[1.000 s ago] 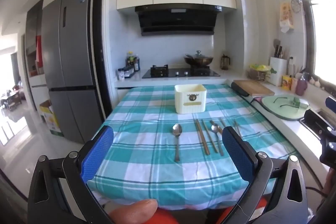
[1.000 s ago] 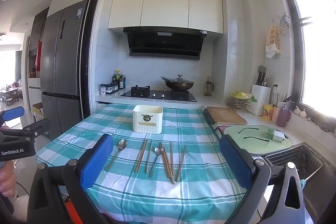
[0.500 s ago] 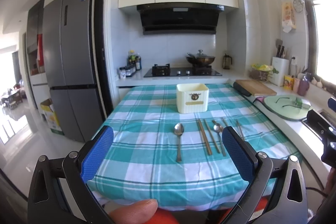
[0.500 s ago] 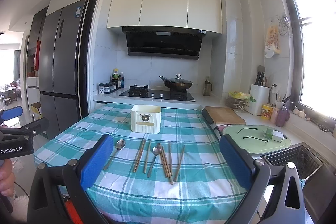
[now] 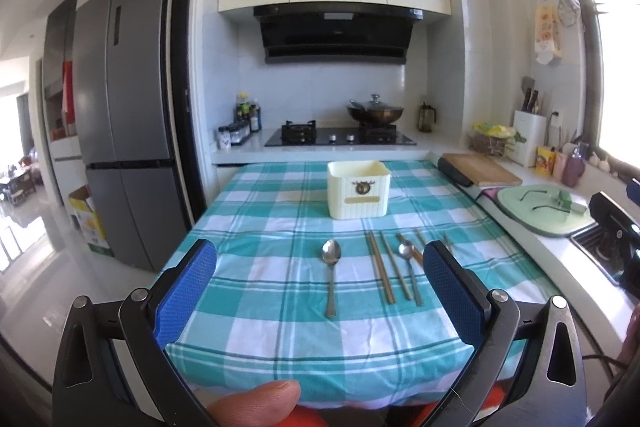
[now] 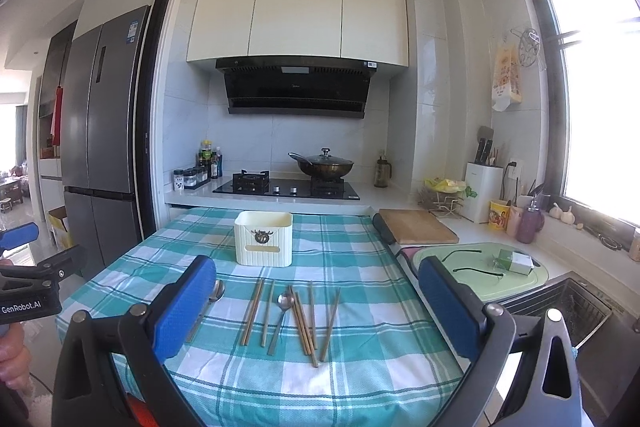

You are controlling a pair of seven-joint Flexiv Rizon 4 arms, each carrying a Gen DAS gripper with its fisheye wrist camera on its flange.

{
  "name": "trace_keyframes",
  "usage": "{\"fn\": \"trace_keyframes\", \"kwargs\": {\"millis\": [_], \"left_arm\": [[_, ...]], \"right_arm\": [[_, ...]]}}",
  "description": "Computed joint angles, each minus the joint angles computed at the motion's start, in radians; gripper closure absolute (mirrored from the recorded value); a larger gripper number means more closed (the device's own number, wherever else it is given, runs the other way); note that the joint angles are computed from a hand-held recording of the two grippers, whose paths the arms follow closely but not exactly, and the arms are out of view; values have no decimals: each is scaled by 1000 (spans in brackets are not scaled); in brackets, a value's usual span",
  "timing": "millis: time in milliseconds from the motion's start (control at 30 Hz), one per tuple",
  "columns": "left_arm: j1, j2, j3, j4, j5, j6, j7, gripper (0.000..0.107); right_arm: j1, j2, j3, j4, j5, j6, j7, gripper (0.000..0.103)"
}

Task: Organize utensils

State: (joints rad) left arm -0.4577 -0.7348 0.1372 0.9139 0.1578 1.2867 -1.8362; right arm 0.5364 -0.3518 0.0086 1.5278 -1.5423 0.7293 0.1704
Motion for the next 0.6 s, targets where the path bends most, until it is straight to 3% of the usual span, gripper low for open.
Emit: {"fn": "trace_keyframes", "kwargs": {"millis": [600], "left_arm": [[-12, 2, 29, -1, 28, 24, -35, 4]], "right_arm": [[-6, 0, -1, 0, -10, 30, -8, 0]]}}
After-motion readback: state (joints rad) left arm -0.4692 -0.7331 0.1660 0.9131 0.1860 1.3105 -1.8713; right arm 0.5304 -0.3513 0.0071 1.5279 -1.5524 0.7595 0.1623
